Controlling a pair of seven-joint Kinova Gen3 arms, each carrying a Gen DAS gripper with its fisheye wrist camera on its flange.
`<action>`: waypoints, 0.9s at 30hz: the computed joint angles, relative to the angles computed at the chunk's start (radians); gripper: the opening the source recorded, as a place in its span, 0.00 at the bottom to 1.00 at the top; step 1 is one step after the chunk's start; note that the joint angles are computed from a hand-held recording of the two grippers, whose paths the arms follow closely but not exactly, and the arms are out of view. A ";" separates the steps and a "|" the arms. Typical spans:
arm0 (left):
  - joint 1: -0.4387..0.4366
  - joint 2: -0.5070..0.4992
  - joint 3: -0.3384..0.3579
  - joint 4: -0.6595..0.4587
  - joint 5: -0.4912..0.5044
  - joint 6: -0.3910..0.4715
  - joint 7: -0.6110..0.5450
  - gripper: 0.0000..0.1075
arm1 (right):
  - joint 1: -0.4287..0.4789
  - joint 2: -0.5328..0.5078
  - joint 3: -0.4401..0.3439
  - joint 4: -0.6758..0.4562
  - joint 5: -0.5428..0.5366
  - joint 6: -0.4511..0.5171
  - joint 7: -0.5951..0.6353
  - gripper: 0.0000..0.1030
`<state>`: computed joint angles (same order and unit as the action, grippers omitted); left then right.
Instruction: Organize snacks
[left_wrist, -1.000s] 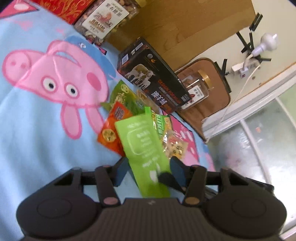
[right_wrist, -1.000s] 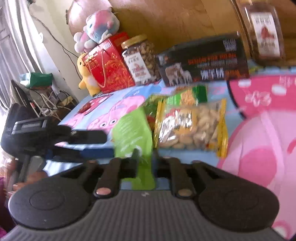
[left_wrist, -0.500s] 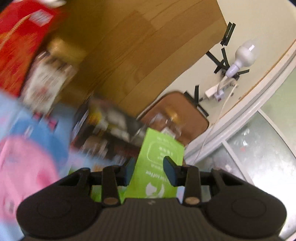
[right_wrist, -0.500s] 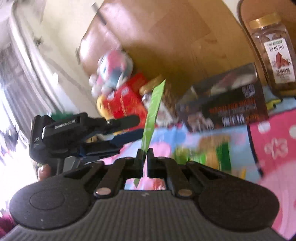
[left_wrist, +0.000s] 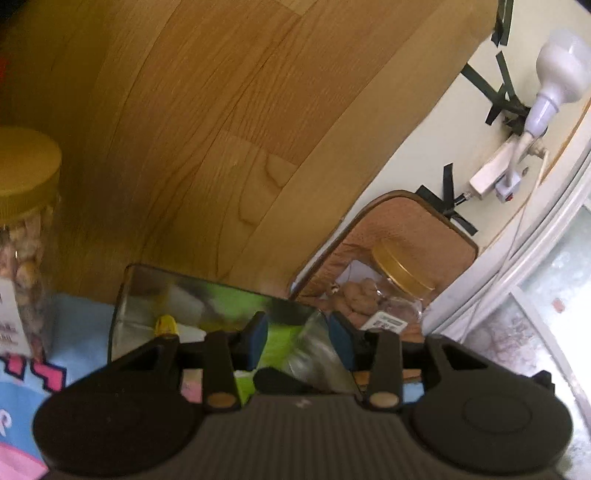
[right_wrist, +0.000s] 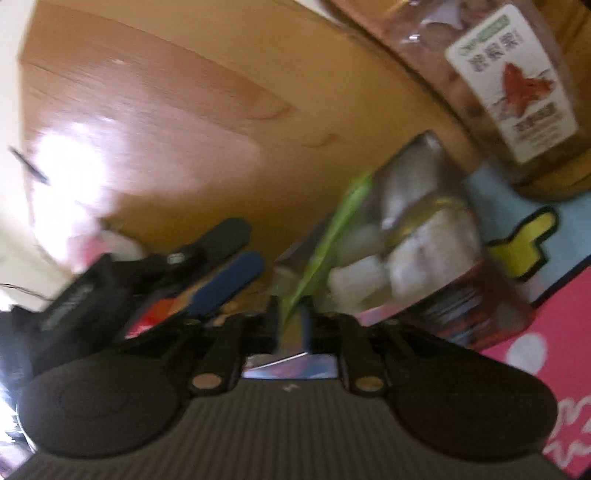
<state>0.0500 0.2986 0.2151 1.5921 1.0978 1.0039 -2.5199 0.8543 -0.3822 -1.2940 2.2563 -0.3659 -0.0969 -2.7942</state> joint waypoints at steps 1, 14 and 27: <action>-0.014 -0.005 0.000 0.015 0.017 0.009 -0.026 0.35 | -0.007 -0.017 0.012 -0.004 0.002 0.017 -0.004 0.30; -0.213 -0.141 -0.182 0.331 0.098 0.241 -0.381 0.35 | -0.350 -0.330 0.205 0.095 0.037 0.224 -0.033 0.36; -0.281 -0.127 -0.226 0.423 -0.023 0.219 -0.392 0.35 | -0.477 -0.090 0.125 0.055 0.123 0.174 0.028 0.36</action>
<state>-0.2306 0.1713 -0.0108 2.0147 1.0750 1.2226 -2.9122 0.3777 -0.4718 -1.1691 2.3111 -0.2428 0.0771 -2.7660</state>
